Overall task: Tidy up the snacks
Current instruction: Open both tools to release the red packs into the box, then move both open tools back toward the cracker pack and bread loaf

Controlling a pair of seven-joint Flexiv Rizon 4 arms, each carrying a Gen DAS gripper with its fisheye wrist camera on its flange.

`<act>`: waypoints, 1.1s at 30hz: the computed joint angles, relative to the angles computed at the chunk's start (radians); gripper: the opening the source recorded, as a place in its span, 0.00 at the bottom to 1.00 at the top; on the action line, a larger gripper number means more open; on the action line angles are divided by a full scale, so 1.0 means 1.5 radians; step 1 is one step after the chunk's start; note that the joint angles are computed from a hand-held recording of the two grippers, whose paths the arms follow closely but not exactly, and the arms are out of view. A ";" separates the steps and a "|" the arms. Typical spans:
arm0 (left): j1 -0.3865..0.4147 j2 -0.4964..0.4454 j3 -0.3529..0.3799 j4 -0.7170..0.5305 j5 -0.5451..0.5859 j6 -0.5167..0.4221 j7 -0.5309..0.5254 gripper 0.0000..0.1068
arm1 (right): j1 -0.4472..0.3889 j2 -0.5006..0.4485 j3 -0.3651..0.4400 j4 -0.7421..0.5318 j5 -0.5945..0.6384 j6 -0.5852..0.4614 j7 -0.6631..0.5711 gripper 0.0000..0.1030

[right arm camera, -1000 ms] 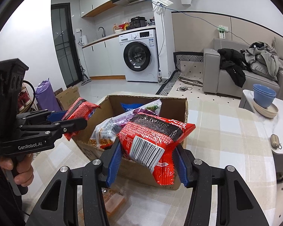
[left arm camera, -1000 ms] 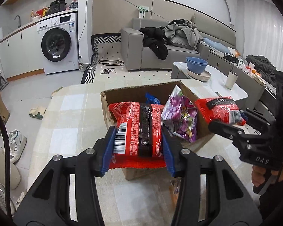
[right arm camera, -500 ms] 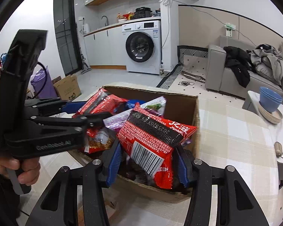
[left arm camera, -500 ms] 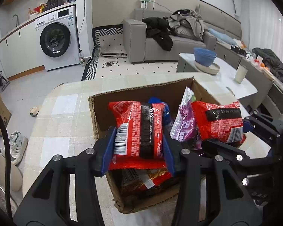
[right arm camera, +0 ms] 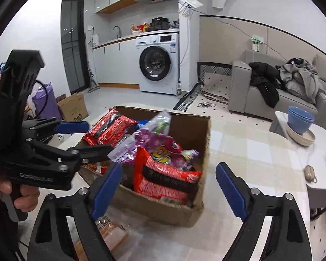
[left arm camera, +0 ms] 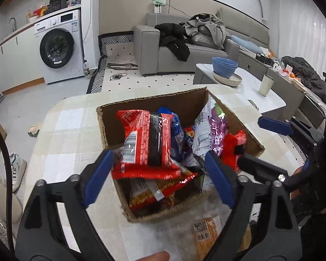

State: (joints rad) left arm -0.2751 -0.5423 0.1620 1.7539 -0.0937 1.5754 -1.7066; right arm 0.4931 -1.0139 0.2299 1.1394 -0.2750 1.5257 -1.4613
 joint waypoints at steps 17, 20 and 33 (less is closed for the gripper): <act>-0.222 0.089 0.187 0.164 0.051 0.048 -0.109 0.95 | -0.022 0.145 -0.026 0.255 0.008 0.044 0.073 0.99; -0.242 0.093 0.198 0.181 0.071 0.031 -0.134 0.95 | -0.015 0.162 -0.042 0.286 0.003 0.033 0.087 0.99; -0.259 0.096 0.200 0.184 0.186 -0.029 -0.234 0.95 | -0.006 0.164 -0.037 0.310 -0.027 -0.067 0.077 0.99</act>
